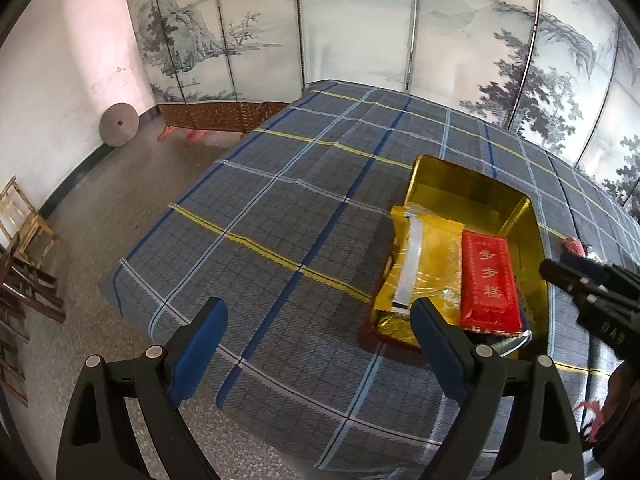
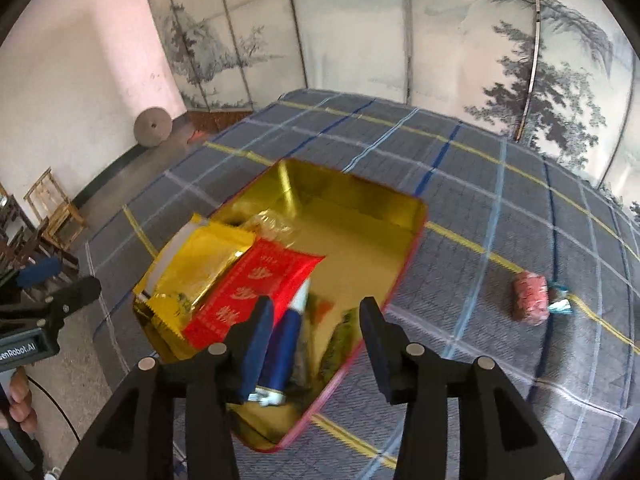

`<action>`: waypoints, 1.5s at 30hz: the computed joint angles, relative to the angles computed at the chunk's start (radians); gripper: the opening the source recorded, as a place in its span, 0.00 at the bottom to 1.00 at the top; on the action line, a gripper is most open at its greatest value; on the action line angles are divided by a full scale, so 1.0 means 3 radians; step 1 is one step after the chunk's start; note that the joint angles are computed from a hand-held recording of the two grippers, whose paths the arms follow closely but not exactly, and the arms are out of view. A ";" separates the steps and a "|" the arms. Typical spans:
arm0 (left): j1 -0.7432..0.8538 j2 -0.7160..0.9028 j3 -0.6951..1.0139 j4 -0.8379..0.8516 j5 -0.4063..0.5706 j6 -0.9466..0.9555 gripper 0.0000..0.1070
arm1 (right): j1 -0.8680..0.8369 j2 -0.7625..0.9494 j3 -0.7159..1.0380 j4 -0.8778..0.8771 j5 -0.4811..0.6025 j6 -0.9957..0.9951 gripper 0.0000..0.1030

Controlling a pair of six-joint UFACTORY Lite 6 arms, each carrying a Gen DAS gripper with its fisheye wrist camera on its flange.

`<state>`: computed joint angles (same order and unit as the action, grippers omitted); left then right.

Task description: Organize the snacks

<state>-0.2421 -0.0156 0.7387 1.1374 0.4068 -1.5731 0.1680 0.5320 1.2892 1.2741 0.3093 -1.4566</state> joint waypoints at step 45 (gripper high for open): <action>-0.1193 0.2841 0.3698 -0.1319 0.0589 0.1482 0.85 | -0.1381 0.2646 0.3391 -0.1838 0.0569 0.1336 0.36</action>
<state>-0.5999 0.8368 1.8480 0.7418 0.5835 -1.1285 -0.2463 1.3257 2.3066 0.7227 0.4800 -1.0557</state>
